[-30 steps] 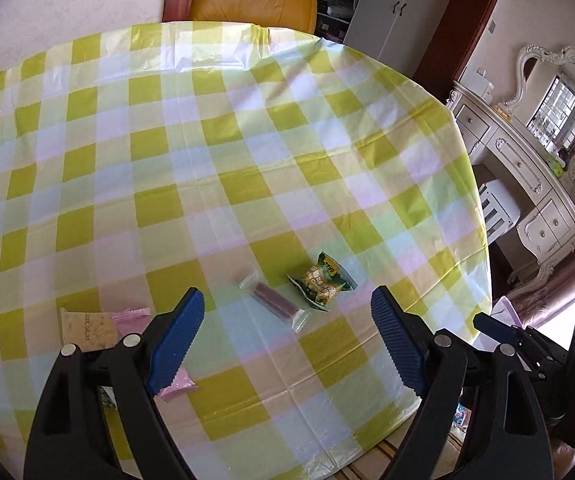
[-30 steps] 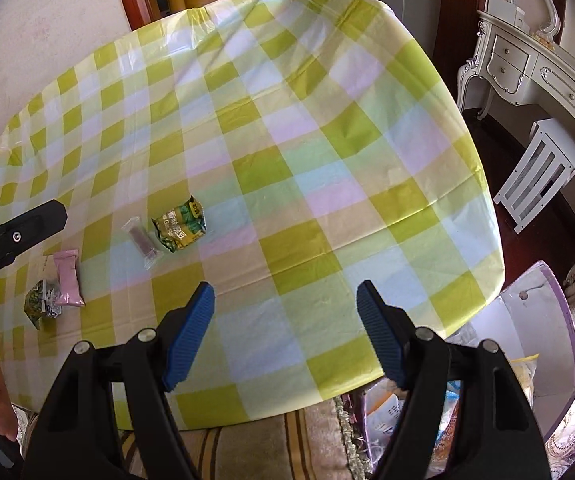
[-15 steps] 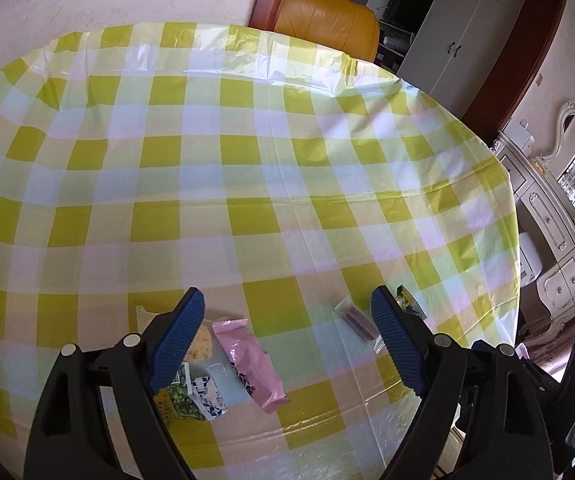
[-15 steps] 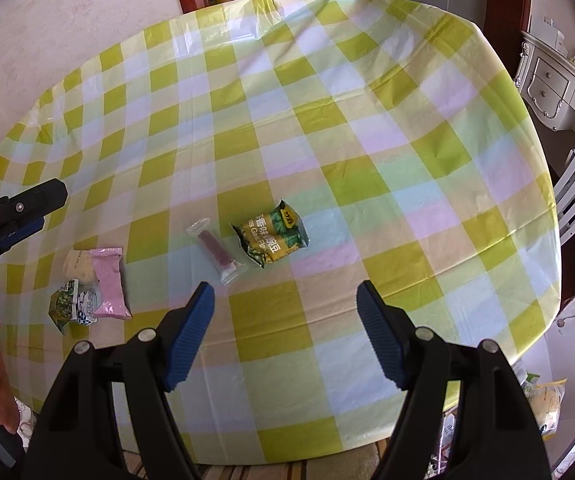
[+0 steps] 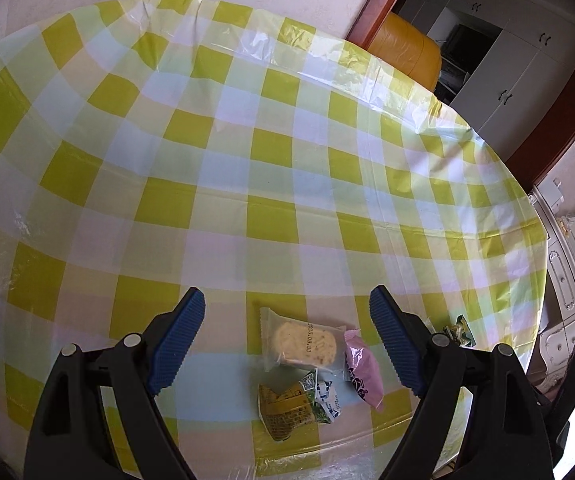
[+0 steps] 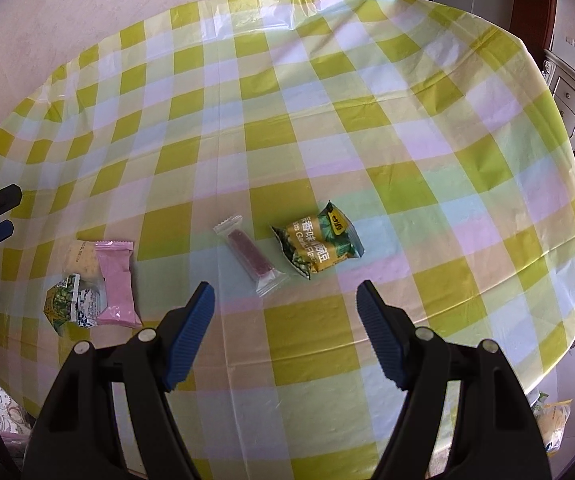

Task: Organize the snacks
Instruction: 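Move both open grippers back over the remaining snacks on the table, then grasp the yellow printed packet with the left gripper while the right grasps the pink wrapper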

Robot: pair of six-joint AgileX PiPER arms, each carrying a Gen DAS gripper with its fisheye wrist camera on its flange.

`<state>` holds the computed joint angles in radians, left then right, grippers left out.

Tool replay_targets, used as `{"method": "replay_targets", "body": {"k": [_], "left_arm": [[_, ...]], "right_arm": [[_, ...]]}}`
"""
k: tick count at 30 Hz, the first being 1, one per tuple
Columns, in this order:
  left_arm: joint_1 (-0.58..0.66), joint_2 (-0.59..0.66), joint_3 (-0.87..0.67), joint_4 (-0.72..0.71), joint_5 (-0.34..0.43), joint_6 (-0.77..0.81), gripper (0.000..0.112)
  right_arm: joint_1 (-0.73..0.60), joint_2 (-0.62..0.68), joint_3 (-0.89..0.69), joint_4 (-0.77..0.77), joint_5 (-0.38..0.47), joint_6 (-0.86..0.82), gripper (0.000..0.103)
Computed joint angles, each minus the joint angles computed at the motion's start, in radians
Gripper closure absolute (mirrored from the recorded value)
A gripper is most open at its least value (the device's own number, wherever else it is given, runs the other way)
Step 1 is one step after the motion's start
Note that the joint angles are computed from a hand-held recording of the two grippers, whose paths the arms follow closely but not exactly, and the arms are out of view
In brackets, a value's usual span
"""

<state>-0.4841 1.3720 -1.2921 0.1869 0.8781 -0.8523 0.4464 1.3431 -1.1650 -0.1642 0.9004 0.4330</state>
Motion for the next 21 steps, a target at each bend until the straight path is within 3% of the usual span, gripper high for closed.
{"method": "replay_targets", "body": {"k": [6, 14, 18, 21], "left_arm": [[0.049, 0.014, 0.062, -0.079, -0.026, 0.06, 0.045], [0.029, 0.052, 0.077, -0.1, -0.021, 0.088, 0.045], [0.029, 0.011, 0.106, -0.115, -0.039, 0.08, 0.045], [0.011, -0.041, 0.165, -0.107, -0.061, 0.024, 0.045]], "right_arm": [[0.097, 0.049, -0.021, 0.011, -0.012, -0.013, 0.03], [0.195, 0.148, -0.095, 0.03, -0.024, -0.016, 0.03], [0.227, 0.199, -0.139, 0.052, -0.032, -0.034, 0.03], [0.244, 0.24, -0.168, 0.062, -0.036, -0.048, 0.036]]}}
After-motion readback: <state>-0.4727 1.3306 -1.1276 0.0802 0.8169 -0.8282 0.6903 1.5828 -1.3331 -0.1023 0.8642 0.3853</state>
